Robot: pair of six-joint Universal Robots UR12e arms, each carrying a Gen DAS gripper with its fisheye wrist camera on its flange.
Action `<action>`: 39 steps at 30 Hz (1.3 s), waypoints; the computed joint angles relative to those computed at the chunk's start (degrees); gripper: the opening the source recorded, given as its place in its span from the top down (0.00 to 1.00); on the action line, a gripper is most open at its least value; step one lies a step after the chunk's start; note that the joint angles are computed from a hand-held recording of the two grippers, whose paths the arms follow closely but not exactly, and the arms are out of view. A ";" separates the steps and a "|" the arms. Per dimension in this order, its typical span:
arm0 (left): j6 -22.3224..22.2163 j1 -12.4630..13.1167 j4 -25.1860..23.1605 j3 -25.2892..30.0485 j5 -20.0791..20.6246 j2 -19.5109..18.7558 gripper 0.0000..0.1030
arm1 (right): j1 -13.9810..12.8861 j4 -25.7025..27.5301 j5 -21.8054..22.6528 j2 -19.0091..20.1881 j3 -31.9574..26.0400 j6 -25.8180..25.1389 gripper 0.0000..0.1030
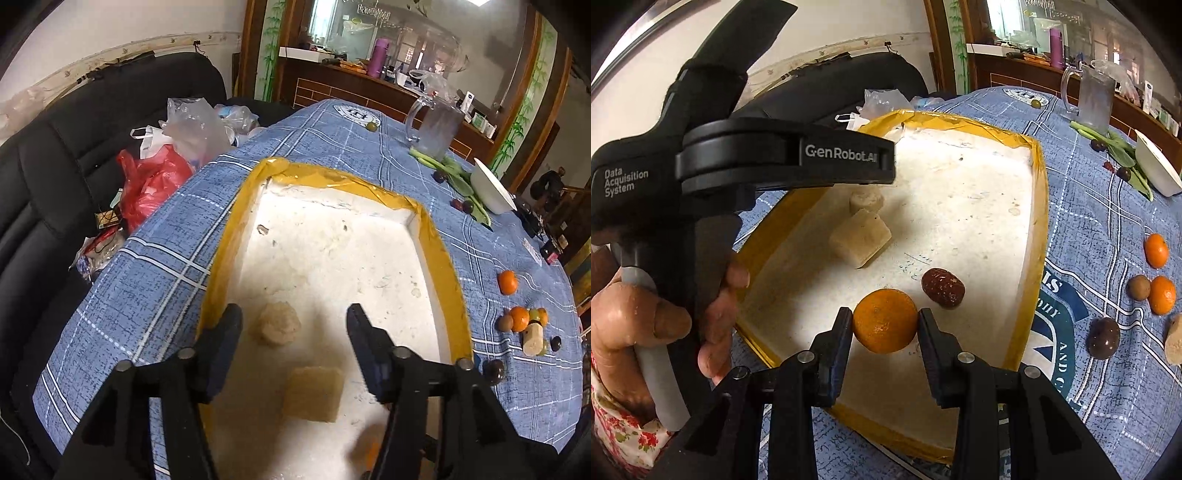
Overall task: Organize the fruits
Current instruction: 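Release the beige ball into the tray with the left tool while the right releases the orange there, then move both tools back from the tray toward the remaining fruits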
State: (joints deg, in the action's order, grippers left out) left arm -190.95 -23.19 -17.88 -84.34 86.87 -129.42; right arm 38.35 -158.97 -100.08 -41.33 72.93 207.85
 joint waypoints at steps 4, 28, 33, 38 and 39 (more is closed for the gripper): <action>0.80 -0.54 0.92 -0.92 0.71 0.69 0.39 | 0.31 -1.76 -1.67 -0.55 0.78 -0.44 0.56; 7.40 -6.81 15.63 -7.94 12.07 5.70 0.26 | 1.44 -11.54 -10.59 -7.46 12.77 2.77 0.49; 8.26 -7.83 17.59 -9.19 12.29 6.83 0.26 | 1.66 -14.02 -14.12 -10.17 17.18 6.05 0.49; 9.55 -8.73 21.08 -11.44 11.27 8.98 0.26 | 2.53 -15.73 -20.19 -13.72 21.46 9.65 0.49; 9.90 -8.82 21.99 -11.93 10.59 9.52 0.26 | 2.76 -16.03 -21.89 -14.66 22.31 10.06 0.49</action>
State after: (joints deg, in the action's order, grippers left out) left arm -181.04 -32.01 4.11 -96.28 97.46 -119.90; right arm 41.10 -175.00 -121.97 -55.99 95.25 217.91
